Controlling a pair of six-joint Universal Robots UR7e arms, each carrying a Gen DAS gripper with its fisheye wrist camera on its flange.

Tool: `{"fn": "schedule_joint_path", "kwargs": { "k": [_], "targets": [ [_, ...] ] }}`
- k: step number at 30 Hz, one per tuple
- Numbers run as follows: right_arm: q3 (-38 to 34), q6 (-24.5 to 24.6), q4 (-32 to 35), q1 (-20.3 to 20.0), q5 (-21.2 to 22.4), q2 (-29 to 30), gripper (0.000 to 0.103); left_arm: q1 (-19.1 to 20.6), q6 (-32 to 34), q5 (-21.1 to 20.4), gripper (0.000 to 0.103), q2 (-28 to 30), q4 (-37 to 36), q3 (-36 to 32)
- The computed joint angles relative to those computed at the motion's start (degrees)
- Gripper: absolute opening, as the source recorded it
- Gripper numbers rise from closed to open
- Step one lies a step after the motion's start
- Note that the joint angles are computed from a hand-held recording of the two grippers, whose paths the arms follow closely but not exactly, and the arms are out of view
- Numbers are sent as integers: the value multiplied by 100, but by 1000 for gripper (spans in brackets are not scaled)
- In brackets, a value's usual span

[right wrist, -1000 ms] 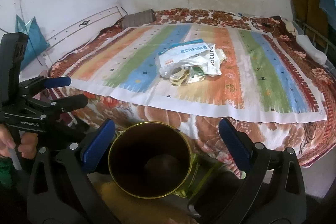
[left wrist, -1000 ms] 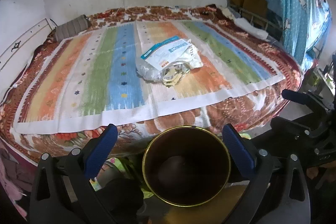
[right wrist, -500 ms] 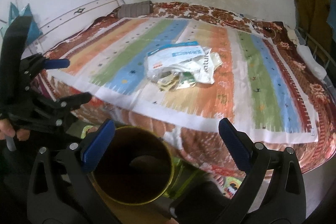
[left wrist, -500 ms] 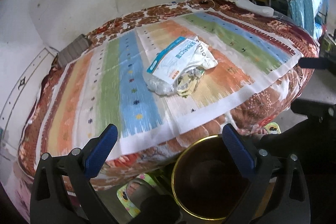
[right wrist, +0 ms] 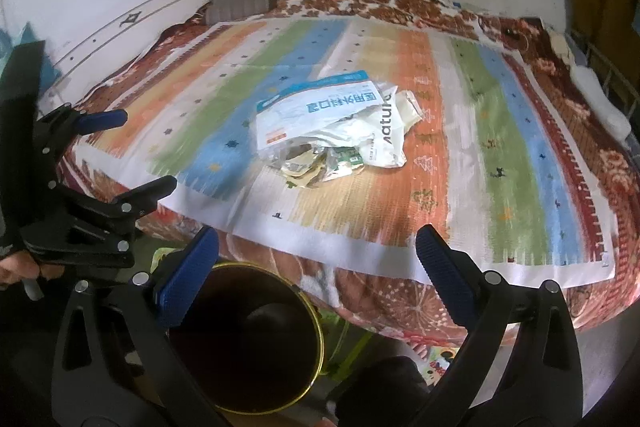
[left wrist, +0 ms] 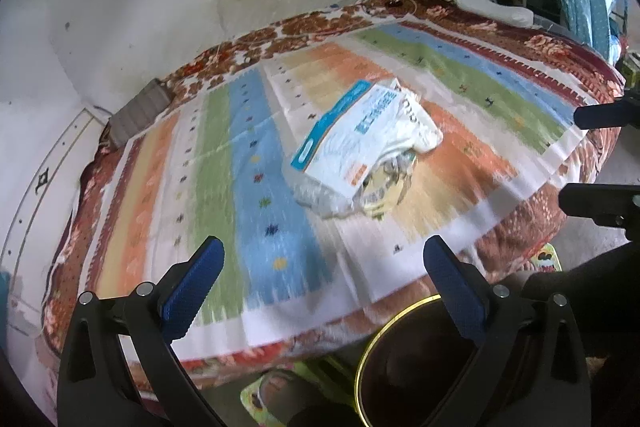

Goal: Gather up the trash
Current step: 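Reach both tools toward the white printed plastic bag on the sheet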

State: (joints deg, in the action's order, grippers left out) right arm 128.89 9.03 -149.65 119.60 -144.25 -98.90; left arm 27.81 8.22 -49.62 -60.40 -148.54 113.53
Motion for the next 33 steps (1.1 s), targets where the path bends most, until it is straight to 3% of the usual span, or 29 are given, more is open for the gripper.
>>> {"fn": "schedule_joint_path", "kwargs": {
  "k": [11,16,19,27,30,33],
  "targets": [
    [-204,255,-321,-984,1110,-89,92,197,810,9,97,605,-520,-216],
    [-253,498,-454,-1526,1765,-80,89,433,850,-449,97,774,-568,-440],
    [-258,581,-640,-1844,2112,-30,88,462,1058,-254,97,988,-814,-497],
    [-285,774,-946,-2513,2979,135,84,565,1444,-209,97,1373,-1154,-624],
    [-337,688,-1152,-2685,3226,300,79,586,1538,-106,94,1479,-1390,-633],
    [-336,859,-1276,-2950,3703,352,72,640,1527,-37,83,1573,-1430,-675]
  ]
}}
